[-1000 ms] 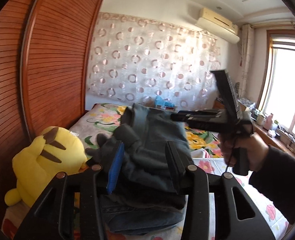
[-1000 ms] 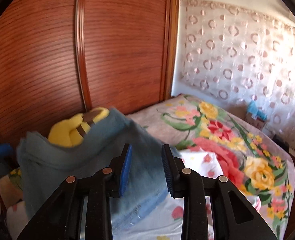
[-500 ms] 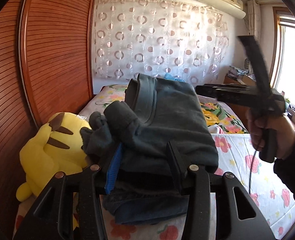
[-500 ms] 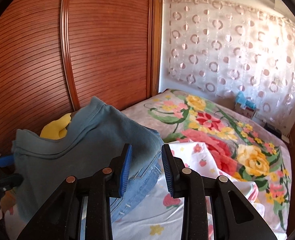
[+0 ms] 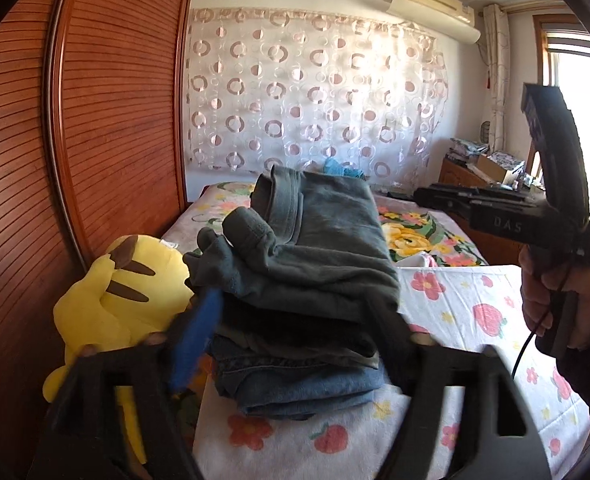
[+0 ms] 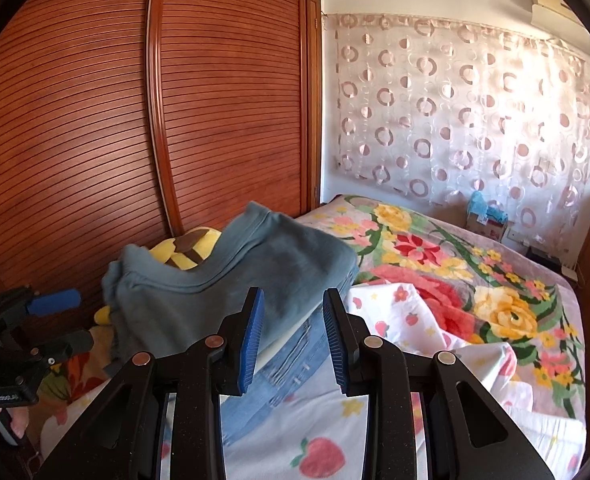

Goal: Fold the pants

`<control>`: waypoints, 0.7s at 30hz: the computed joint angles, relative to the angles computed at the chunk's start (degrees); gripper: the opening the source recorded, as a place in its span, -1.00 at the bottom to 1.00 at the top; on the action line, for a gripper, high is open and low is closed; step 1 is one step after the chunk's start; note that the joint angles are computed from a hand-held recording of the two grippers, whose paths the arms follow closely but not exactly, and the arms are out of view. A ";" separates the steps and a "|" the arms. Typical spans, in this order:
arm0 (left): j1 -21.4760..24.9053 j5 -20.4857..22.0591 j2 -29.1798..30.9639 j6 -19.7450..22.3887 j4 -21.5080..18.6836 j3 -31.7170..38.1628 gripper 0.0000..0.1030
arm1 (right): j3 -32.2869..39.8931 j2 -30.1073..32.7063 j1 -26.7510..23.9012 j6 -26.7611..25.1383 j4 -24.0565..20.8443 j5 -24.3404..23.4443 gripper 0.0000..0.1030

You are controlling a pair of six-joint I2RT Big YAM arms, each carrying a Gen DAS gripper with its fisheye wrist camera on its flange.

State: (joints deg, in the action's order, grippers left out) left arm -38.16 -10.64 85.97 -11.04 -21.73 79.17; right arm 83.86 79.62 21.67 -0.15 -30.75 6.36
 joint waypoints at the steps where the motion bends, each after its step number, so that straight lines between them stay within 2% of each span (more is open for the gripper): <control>1: -0.11 -0.09 -0.44 0.00 0.11 -0.45 0.67 | -0.61 -0.46 0.19 0.12 0.17 0.17 -0.39; 5: -0.26 -0.68 -1.54 -0.17 -0.34 -1.53 0.67 | -1.92 -1.80 1.02 0.79 -0.13 0.79 -0.31; 7: -0.12 1.05 -1.87 -0.20 -0.84 -1.91 0.67 | -2.62 -2.35 1.27 1.00 -0.07 0.80 0.01; 10: -0.62 0.95 -2.38 0.17 -0.82 -2.43 0.67 | -3.61 -3.17 1.40 1.69 -0.11 0.66 0.21; 17: -1.91 2.29 -2.91 1.64 -2.30 -2.78 0.67 | -7.00 -6.65 2.94 4.06 -0.68 3.06 0.26; 21: -3.25 2.77 -2.77 1.98 -2.57 -2.73 0.67 | -10.40 -10.12 4.16 5.37 -0.78 6.03 0.33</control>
State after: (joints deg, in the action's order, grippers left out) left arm -41.40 -7.86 83.20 -9.06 -24.30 76.45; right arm 73.46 69.50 25.83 5.21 -31.53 12.38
